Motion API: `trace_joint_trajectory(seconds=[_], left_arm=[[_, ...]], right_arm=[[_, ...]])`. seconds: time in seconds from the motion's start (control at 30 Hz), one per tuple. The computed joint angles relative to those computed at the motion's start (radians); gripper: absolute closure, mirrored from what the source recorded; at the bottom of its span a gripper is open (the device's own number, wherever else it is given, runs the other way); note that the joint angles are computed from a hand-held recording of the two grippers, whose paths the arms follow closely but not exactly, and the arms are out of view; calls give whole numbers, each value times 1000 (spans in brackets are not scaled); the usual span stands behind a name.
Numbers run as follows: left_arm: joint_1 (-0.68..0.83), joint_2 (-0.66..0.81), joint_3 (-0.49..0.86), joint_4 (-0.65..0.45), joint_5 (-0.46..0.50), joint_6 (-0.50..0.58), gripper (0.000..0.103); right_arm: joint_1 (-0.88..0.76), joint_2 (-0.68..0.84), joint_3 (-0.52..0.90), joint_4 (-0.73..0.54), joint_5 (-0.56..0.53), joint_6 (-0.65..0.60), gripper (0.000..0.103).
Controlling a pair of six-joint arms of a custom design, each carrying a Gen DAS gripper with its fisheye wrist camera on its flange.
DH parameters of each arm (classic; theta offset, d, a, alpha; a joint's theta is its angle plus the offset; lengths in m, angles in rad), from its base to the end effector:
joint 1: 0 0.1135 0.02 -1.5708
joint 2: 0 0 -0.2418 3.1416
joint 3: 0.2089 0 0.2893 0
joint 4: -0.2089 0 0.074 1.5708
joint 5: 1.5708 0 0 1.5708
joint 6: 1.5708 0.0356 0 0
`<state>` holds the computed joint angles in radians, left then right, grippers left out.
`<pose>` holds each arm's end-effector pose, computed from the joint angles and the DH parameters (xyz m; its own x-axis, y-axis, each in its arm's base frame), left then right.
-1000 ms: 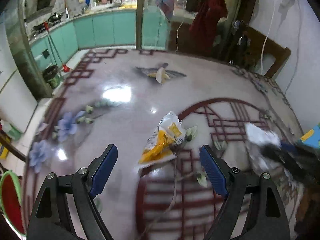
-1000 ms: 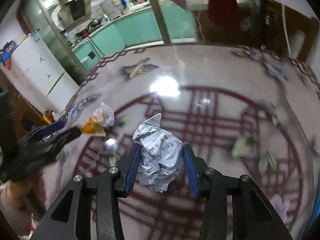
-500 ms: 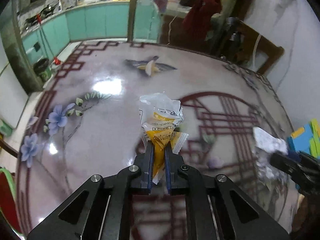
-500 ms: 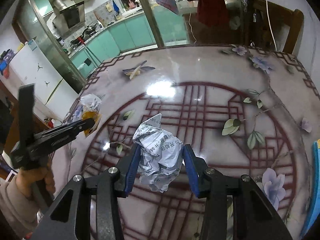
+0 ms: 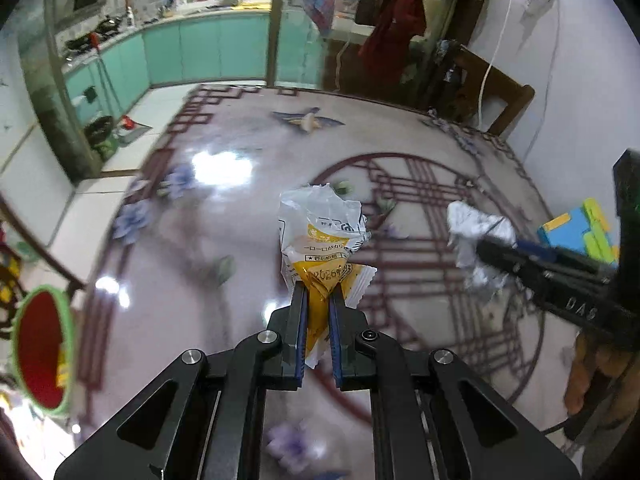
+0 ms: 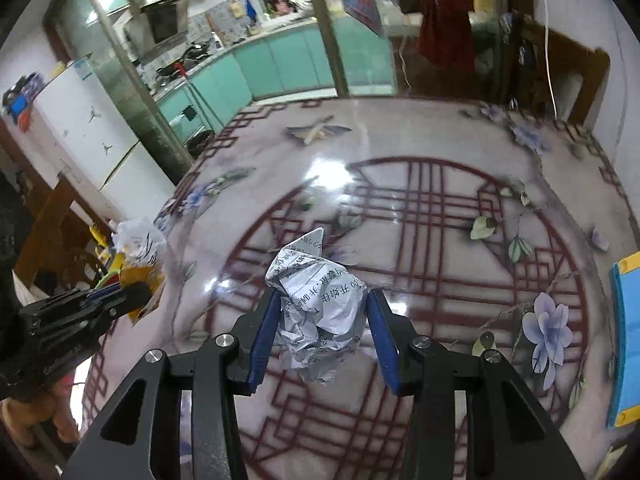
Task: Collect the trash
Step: 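Carry the white paper and snack wrapper over the red bucket and open both tools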
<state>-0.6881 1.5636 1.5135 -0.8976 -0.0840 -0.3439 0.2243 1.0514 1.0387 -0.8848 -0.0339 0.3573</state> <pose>0.2860 -0.2313 0.3121 -0.7912 0.2155 -0.5724 0.3487 0.9278 -0.1326 0.2455 0.0572 0.2941 -0.7990 0.1763 -0.5749 0.0390 0.9693 0.2429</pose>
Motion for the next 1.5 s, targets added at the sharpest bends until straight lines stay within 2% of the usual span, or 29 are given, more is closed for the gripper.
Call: trace_joint_trajectory(seconds=[0.07, 0.33, 0.63, 0.9, 1.07, 1.2, 1.37, 1.5], left_arm=[[13, -52, -38, -25, -2, -23, 94], [36, -222, -158, -44, -42, -34, 94], [91, -302, -211, -32, -29, -1, 94], [212, -356, -267, -2, 88, 117, 94], [353, -356, -270, -10, 238, 235, 94], [471, -341, -272, -19, 342, 322, 94], [590, -320, -270, -35, 414, 409, 94], [684, -298, -258, -59, 466, 476, 94]], right_arm=[[65, -20, 1, -19, 59, 20, 60], [239, -33, 21, -53, 129, 134, 60], [359, 18, 93, -69, 211, 185, 60], [479, 120, 191, -107, 327, 290, 60], [571, 225, 287, -173, 405, 446, 60], [642, 342, 398, -230, 452, 543, 60], [716, 493, 554, -265, 491, 636, 60], [751, 602, 662, -262, 502, 665, 60]])
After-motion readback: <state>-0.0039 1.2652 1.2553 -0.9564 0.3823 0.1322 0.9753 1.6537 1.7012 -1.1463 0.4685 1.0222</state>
